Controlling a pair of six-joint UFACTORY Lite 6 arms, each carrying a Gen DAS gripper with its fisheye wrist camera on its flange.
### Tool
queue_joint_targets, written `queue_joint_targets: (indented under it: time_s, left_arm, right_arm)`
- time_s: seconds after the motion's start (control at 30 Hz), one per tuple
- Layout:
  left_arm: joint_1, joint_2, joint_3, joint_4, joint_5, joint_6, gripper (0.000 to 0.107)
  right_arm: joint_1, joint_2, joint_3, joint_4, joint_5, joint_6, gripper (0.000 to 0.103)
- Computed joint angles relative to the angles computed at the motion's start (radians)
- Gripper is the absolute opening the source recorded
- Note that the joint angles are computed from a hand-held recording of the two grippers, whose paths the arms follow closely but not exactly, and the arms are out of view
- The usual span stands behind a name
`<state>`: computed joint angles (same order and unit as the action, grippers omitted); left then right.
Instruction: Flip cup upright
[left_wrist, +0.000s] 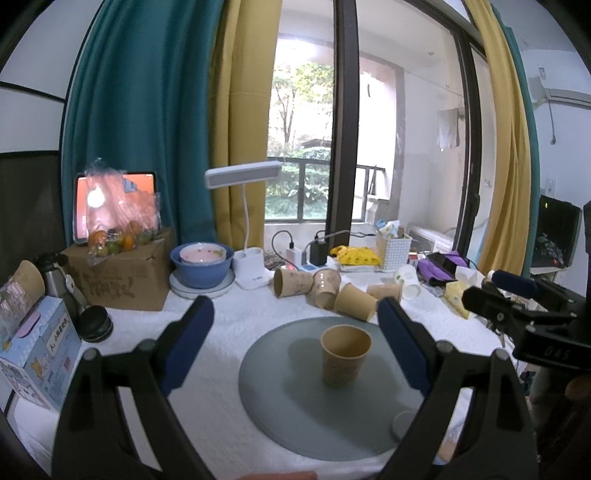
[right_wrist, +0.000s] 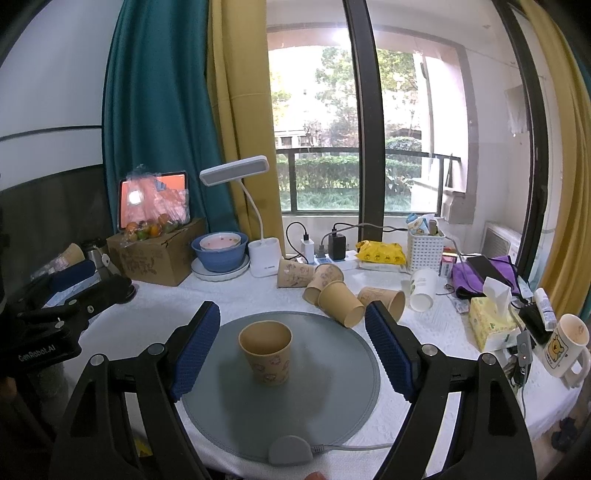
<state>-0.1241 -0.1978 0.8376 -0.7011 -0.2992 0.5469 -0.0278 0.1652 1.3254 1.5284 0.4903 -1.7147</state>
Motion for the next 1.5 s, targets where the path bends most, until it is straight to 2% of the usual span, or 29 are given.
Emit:
queue_joint_targets:
  time_s: [1.5]
  left_arm:
    - [-0.023, -0.010, -0.009, -0.052, -0.009, 0.038, 0.091]
  right_arm:
    - [0.005, -0.005, -0.009, 0.010, -0.003, -0.018, 0.083]
